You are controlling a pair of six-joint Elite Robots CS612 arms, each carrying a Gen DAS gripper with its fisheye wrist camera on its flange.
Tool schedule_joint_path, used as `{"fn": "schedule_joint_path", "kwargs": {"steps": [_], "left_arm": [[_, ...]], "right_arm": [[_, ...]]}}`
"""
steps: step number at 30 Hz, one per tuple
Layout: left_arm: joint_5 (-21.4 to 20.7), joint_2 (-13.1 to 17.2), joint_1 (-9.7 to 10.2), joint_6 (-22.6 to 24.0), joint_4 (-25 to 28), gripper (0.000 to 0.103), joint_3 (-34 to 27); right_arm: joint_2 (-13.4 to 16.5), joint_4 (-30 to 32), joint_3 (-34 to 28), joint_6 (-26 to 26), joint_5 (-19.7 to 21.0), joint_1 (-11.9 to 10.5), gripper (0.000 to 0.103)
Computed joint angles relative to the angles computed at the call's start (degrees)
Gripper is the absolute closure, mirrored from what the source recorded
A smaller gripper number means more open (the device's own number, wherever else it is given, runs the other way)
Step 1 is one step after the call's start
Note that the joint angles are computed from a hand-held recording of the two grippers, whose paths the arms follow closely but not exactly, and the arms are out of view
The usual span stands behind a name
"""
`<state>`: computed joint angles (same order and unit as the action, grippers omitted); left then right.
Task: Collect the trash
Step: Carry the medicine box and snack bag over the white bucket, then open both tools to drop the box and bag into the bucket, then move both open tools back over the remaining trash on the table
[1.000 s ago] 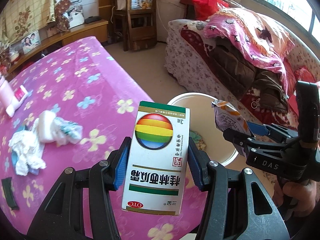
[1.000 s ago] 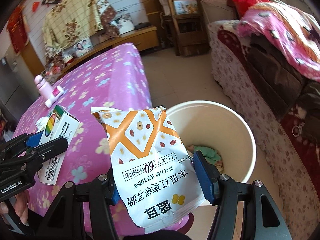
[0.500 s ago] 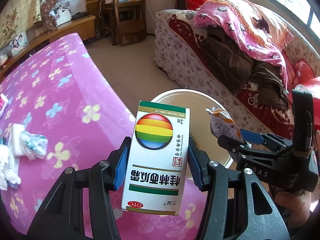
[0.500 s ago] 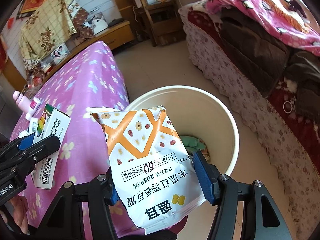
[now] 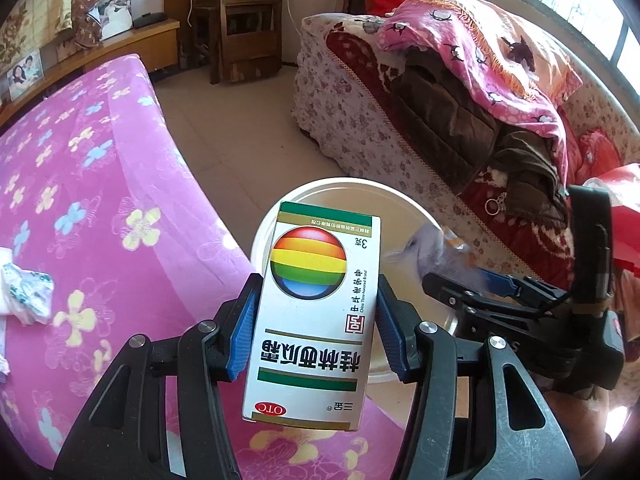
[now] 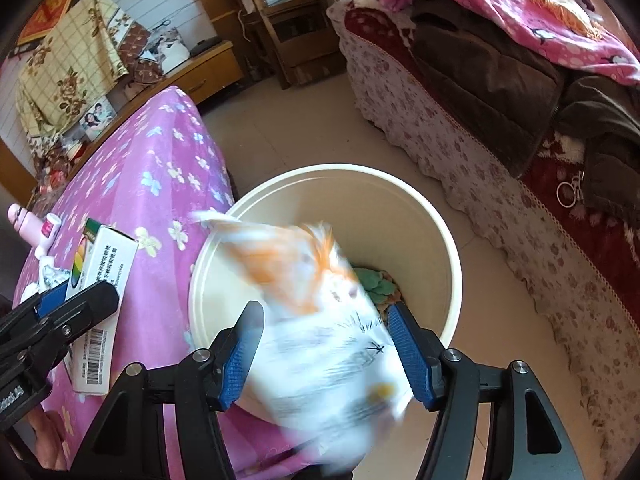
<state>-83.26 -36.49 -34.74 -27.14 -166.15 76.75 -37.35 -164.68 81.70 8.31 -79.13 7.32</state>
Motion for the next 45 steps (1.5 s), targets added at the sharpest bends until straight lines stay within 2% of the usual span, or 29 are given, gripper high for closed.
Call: {"fn": "schedule_joint_path", "kwargs": {"steps": [3, 5, 6, 8, 10, 21, 30, 45], "left_arm": [[-0.38, 0.13, 0.06, -0.25, 0.45, 0.050, -0.16], [-0.47, 0.14, 0.08, -0.56, 0.41, 0.049, -0.08], [-0.51, 0.16, 0.11, -0.65, 0.42, 0.048, -0.10], [-1.24, 0.18, 0.24, -1.11, -0.24, 0.038, 0.00], [-2.34, 0.12, 0.38, -1.84, -1.63, 0.035, 0.33], [-0.25, -0.83, -0.21, -0.67, -2.21, 0.035, 1.54], [3.75, -2.48, -0.54, -0.37, -2.63, 0.035, 4.25], [8.97, -6.44, 0.21, -5.02, -5.06, 0.035, 11.59]], "right_arm": [[0.32, 1.40, -0.57, 1.79, 0.18, -0.23, 0.033], [0.33, 1.39, -0.48, 2.65, 0.89, -0.44, 0.033], [0.27, 1.25, -0.35, 2.71, 0.77, -0.45, 0.033], [0.10, 1.40, -0.16, 2.38, 0.61, -0.43, 0.033], [0.01, 1.64, -0.06, 2.40, 0.96, -0.48, 0.033], [-0.83, 1.02, 0.86, 1.67, 1.62, -0.26, 0.033], [-1.33, 0.88, 1.21, 0.89, 1.99, 0.33, 0.033], [-2.65, -1.35, 1.81, -1.81, 2.33, 2.83, 0.033]]}}
